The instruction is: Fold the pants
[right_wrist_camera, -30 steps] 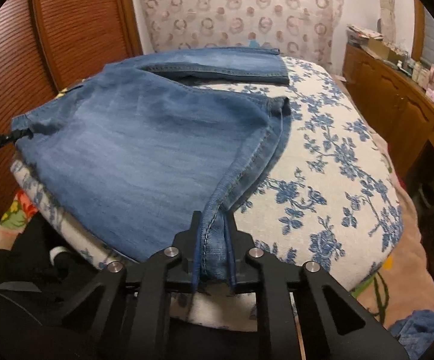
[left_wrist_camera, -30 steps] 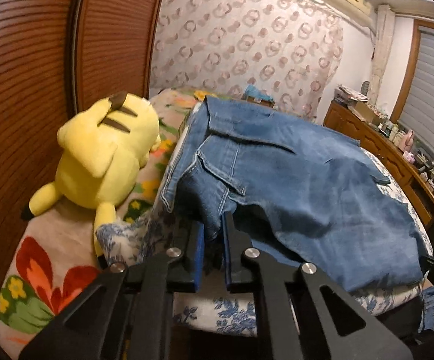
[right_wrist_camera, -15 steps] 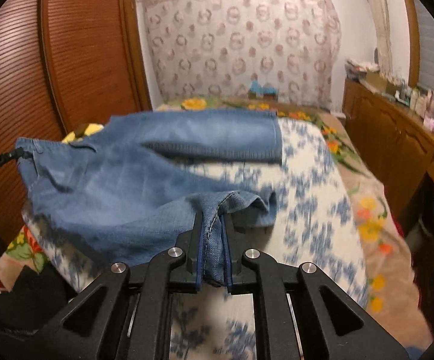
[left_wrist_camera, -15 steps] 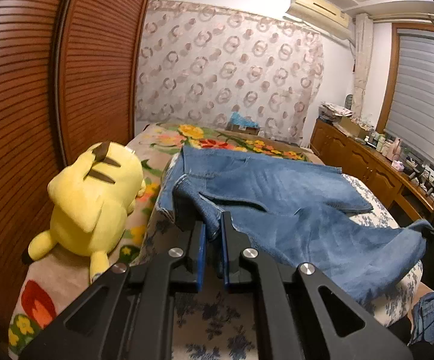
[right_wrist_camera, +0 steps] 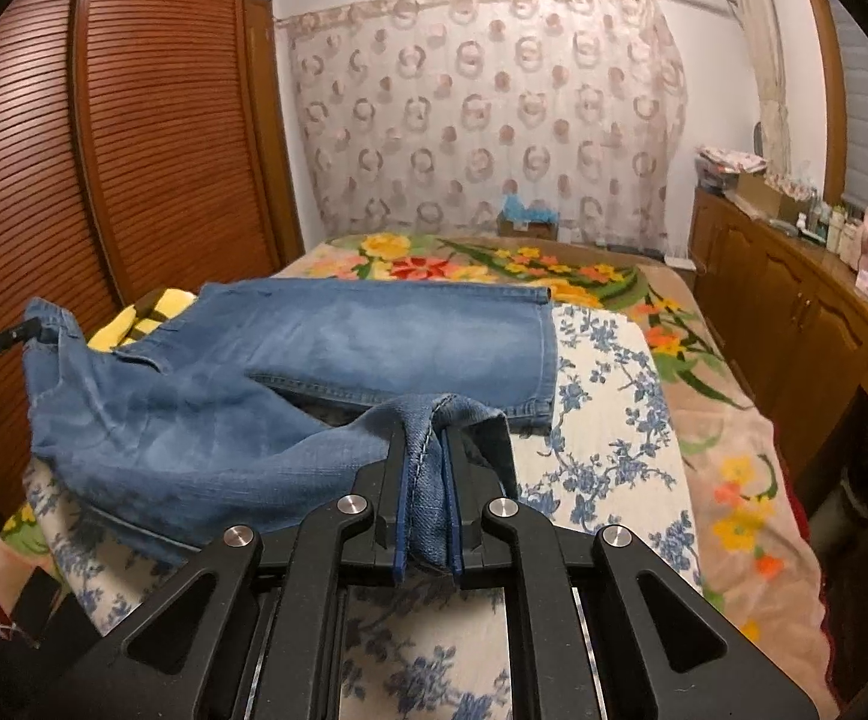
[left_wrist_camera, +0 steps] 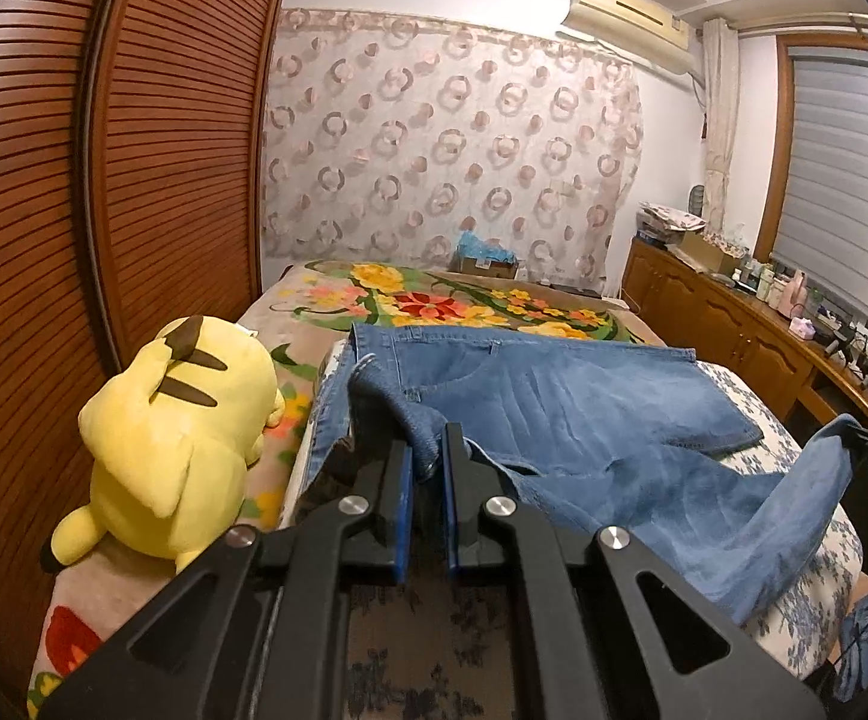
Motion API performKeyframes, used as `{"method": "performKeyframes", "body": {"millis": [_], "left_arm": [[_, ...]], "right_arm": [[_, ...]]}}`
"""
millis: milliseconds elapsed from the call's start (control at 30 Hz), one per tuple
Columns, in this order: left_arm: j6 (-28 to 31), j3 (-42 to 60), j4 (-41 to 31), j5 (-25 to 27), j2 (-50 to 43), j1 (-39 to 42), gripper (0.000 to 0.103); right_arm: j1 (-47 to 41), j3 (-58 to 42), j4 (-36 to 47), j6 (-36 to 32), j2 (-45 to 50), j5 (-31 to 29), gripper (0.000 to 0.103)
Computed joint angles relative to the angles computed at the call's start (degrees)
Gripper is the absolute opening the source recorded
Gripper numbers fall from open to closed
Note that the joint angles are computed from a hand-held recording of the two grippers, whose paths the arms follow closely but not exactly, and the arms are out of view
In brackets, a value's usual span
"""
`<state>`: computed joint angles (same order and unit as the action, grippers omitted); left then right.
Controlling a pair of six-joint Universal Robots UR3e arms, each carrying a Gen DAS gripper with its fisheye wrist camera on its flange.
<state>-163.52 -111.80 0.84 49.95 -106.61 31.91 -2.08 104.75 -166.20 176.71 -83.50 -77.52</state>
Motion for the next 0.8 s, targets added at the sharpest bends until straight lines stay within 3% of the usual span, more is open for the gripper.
{"method": "performKeyframes", "body": {"millis": [433, 800], "left_arm": [[-6.9, 28.8, -5.8, 6.2, -14.6, -8.4, 0.004], [-9.6, 65.6, -21.8, 11.3, -35.8, -13.7, 0.004]], "right_arm": [[-2.3, -23.2, 8.5, -2.1, 11.1, 1.5, 0.007], [-0.9, -47.6, 19.1, -3.9, 27.0, -2.0, 0.007]]}}
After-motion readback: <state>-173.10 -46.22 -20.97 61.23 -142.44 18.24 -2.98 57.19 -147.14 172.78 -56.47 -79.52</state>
